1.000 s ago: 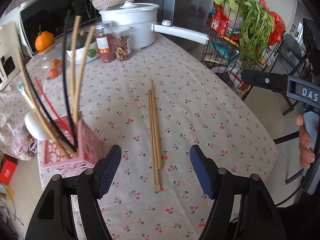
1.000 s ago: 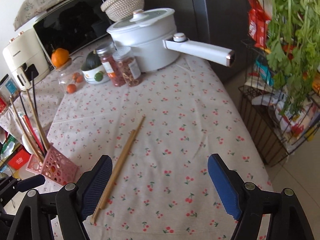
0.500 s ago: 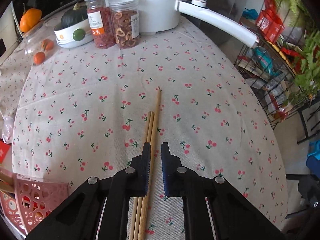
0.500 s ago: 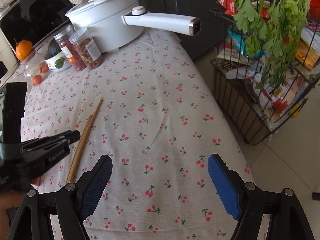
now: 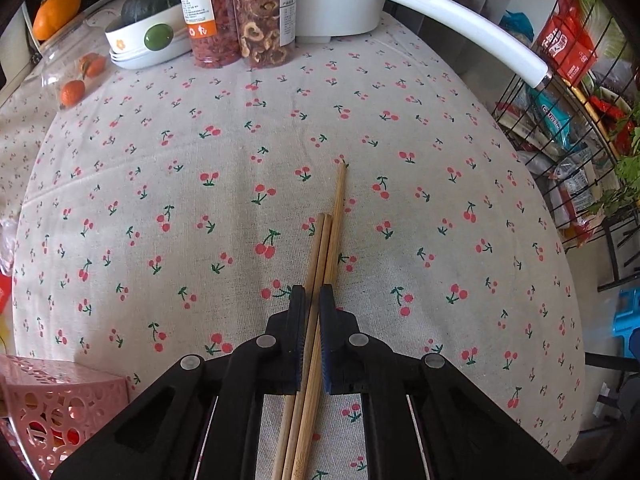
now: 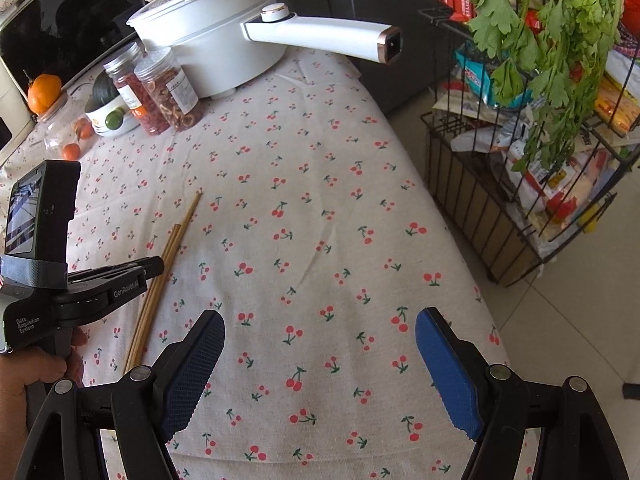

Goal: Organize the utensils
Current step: 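Lower the left tool onto the bamboo chopstick pair and close, then grasp the last bamboo chopstick with the right tool while the left tool lifts its pair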

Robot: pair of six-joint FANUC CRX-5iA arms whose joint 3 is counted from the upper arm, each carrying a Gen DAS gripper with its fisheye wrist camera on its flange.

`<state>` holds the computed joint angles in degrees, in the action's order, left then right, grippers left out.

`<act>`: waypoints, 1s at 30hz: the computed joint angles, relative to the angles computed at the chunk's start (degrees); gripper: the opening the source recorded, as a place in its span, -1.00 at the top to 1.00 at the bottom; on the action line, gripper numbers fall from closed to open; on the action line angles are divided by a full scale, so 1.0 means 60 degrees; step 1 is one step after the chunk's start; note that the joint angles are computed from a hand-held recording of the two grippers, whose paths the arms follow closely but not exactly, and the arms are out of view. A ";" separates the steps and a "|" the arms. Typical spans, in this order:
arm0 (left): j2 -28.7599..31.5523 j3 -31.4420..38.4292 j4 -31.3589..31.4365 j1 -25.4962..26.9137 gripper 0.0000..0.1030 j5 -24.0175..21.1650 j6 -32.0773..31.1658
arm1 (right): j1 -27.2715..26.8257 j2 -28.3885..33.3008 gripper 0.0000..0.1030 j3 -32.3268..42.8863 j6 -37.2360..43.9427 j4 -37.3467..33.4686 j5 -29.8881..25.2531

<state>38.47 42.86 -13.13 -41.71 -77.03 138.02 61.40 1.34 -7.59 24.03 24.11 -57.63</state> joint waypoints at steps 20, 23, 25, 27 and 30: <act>0.0570 0.0896 -0.0171 0.0034 0.67 -0.0778 -0.0523 | 0.0031 0.0118 -0.61 0.0106 0.0060 -0.0027 -0.0166; 0.0591 0.0970 -0.0012 0.0022 0.82 -0.0828 -0.0638 | 0.0000 0.0117 -0.61 0.0125 0.0034 -0.0099 -0.0151; 0.0387 0.0756 -0.0083 -0.0093 0.83 -0.0588 -0.0550 | -0.0008 0.0112 -0.61 0.0137 -0.0043 -0.0104 -0.0164; 0.0204 0.0690 -0.0356 -0.0340 0.83 -0.0495 -0.0537 | 0.0016 0.0083 -0.61 0.0124 -0.0165 -0.0068 -0.0170; -0.0278 0.0376 -0.0537 -0.0669 0.83 -0.0284 -0.0579 | 0.0078 -0.0006 -0.61 0.0051 -0.0303 0.0057 -0.0148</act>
<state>36.80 45.12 -16.35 -45.72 -78.74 134.55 61.86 1.30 -7.29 22.21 24.45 -58.52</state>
